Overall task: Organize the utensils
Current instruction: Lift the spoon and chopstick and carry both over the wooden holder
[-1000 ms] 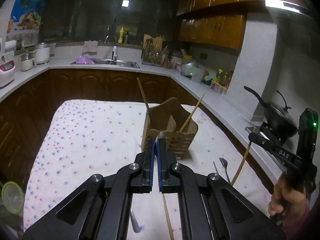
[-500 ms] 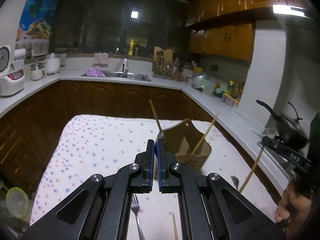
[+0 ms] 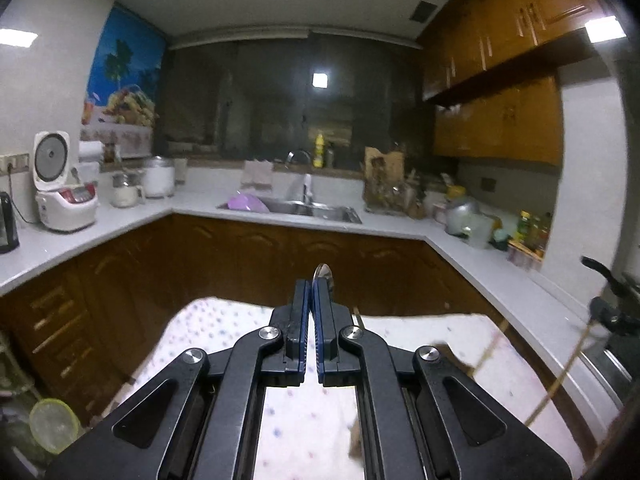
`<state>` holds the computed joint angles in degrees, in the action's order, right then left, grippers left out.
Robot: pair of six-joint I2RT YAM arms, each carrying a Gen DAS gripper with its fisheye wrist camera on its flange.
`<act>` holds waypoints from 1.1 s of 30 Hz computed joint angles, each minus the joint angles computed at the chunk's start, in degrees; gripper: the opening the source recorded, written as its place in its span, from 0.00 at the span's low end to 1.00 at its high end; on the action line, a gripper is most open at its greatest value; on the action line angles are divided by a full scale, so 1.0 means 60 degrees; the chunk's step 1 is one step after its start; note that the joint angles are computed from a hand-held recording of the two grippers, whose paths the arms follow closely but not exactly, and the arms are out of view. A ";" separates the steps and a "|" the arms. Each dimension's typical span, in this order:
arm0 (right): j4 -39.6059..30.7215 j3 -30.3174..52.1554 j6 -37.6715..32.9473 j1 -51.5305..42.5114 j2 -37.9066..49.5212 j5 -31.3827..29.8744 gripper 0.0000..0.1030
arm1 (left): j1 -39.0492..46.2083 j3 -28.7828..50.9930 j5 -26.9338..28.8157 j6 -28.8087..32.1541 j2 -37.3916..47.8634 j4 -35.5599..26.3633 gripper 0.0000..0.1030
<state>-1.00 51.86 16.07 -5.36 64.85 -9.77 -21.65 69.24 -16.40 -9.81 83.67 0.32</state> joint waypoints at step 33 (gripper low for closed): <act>0.2816 0.0368 0.0134 0.0310 0.3719 0.0545 0.05 | -0.1417 0.1064 -0.1502 0.1843 0.4240 0.2470 0.02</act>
